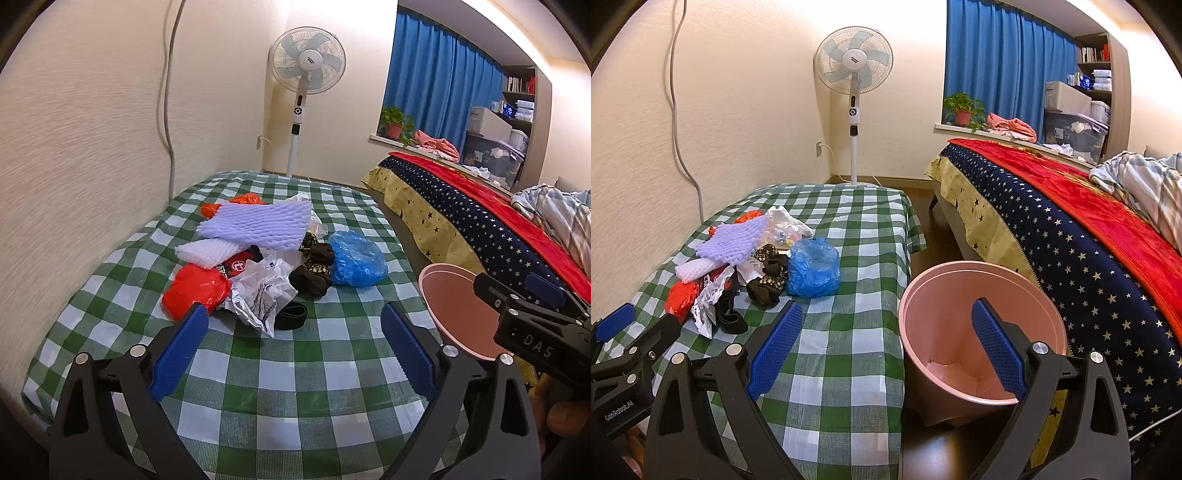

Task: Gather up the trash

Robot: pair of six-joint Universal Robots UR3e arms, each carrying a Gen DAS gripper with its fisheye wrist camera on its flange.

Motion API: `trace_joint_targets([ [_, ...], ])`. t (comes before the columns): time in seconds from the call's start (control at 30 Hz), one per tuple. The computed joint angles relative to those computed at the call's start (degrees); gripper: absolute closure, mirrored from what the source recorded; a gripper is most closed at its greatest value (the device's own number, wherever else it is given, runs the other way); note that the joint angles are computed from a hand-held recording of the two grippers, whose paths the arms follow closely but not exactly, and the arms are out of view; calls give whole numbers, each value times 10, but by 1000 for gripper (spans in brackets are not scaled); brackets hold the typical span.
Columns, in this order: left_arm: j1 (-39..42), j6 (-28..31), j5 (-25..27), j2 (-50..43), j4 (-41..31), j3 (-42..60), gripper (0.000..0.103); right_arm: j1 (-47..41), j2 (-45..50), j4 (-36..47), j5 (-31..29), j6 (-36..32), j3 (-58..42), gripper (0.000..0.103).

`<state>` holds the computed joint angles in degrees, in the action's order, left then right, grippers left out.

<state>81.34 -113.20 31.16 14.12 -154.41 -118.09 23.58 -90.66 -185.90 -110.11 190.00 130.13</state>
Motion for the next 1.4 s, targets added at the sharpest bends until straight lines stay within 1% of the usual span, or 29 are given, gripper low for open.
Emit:
trace_joint_targets([
  [0.3, 1, 0, -2, -1, -7, 7, 14, -1, 0, -1, 1, 0, 0, 12],
  [0.4, -1, -2, -1, -4, -10, 15, 18, 1, 4, 0, 1, 3, -3, 12],
  [0.47, -5, -7, -1, -4, -4, 13, 23, 3, 7, -1, 3, 4, -5, 13],
  [0.5, -4, -5, -1, -5, -7, 16, 27, 4, 8, -3, 4, 4, -6, 14],
  [0.53, -3, -5, -1, -5, -7, 15, 32, 2, 9, -6, 9, 3, -6, 19],
  [0.57, 2, 6, -1, -8, -23, 26, 35, -3, 8, -7, 16, 4, -5, 23],
  [0.6, 10, 23, -1, -12, -42, 35, 41, -13, 5, -7, 34, 4, -3, 26],
  [0.63, 21, 43, 0, -16, -66, 48, 45, -26, 1, -7, 56, 4, 0, 34],
  [0.67, 30, 62, 0, -19, -84, 53, 47, -40, 0, -7, 81, 4, 2, 39],
  [0.7, 43, 88, 0, -25, -108, 58, 50, -48, 1, -7, 97, 4, 1, 41],
  [0.73, 55, 113, 0, -30, -131, 65, 54, -58, 3, -10, 111, 2, 2, 46],
  [0.77, 70, 143, 1, -36, -166, 82, 54, -65, 6, -11, 124, 2, 1, 47],
  [0.9, 120, 234, 2, -48, -262, 126, 57, -92, 32, -24, 166, 8, -14, 48],
  [1.03, 169, 316, 15, -69, -356, 166, 57, -107, 68, -35, 182, 22, -38, 47],
  [1.23, 230, 398, 48, -79, -453, 209, 58, -127, 133, -34, 220, 43, -85, 47],
  [1.4, 260, 435, 66, -83, -497, 230, 58, -135, 190, -25, 254, 59, -130, 47],
])
